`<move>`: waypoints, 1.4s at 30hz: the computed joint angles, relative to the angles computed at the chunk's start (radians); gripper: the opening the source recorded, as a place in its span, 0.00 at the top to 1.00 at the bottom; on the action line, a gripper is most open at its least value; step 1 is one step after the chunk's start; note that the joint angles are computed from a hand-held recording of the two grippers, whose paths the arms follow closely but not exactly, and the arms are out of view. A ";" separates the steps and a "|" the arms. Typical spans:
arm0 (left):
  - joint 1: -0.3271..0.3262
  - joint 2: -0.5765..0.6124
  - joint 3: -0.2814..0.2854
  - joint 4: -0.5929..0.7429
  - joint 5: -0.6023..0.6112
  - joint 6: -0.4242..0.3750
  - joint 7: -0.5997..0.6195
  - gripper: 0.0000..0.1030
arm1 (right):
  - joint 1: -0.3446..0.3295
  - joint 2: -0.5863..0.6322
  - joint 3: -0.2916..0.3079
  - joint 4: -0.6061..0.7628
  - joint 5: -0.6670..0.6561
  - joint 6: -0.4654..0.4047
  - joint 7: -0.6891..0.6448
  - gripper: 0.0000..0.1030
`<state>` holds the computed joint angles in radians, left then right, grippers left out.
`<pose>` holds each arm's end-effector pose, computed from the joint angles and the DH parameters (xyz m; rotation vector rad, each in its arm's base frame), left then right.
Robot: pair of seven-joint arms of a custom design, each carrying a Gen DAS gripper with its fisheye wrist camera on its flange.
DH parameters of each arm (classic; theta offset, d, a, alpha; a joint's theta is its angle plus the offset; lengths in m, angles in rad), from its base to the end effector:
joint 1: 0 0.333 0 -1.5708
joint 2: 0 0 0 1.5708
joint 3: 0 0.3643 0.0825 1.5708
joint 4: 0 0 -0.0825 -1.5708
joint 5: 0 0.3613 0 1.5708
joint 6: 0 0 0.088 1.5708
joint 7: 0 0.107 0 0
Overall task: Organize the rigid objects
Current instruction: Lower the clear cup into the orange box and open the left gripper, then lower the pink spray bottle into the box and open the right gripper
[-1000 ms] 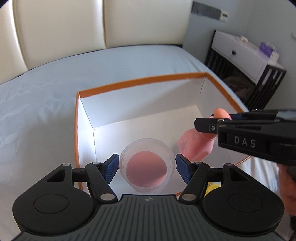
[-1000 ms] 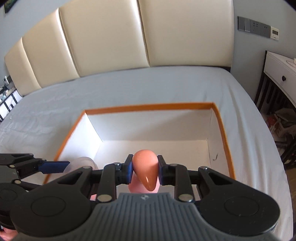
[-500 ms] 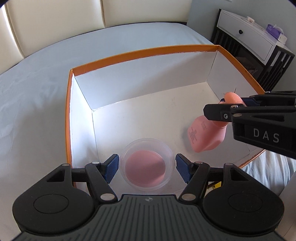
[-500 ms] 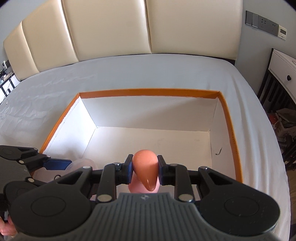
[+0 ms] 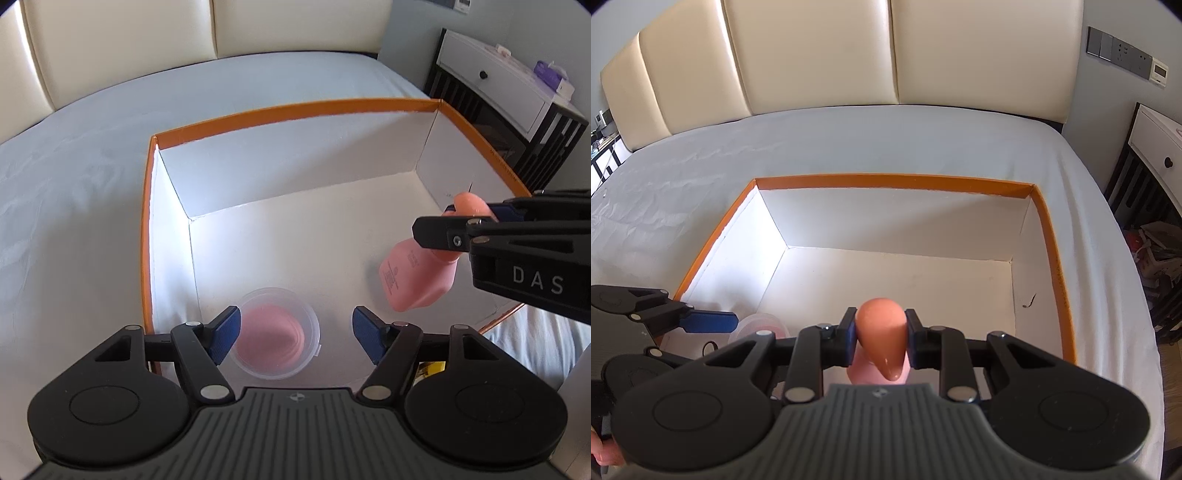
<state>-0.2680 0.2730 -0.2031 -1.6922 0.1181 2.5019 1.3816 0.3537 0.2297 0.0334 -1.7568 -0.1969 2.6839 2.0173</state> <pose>0.6061 -0.2905 0.5552 -1.6152 2.2716 -0.6695 0.6125 0.2538 0.5726 -1.8375 1.6925 -0.4944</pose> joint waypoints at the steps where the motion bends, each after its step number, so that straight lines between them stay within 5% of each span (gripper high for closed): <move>1: 0.007 -0.008 -0.002 -0.011 -0.016 0.012 0.000 0.21 | 0.002 -0.001 -0.002 0.000 -0.004 0.001 0.004 0.76; 5: 0.023 -0.049 0.005 -0.068 -0.051 0.097 -0.049 0.23 | 0.010 -0.003 -0.012 0.002 -0.033 -0.006 0.036 0.76; 10: 0.043 -0.090 0.002 -0.125 -0.078 0.202 -0.070 0.38 | 0.003 -0.002 0.006 0.001 -0.013 -0.010 0.011 0.76; 19: 0.068 -0.088 0.008 -0.128 -0.120 0.199 -0.080 0.64 | 0.012 0.023 0.033 0.017 0.069 -0.002 -0.058 0.76; 30: 0.071 -0.076 0.011 -0.129 -0.102 0.213 -0.098 0.70 | 0.004 0.068 0.077 0.032 0.184 0.062 -0.197 0.76; 42: 0.069 -0.078 0.016 -0.135 -0.076 0.217 -0.115 0.71 | 0.032 0.094 0.068 0.066 0.217 -0.013 -0.294 0.76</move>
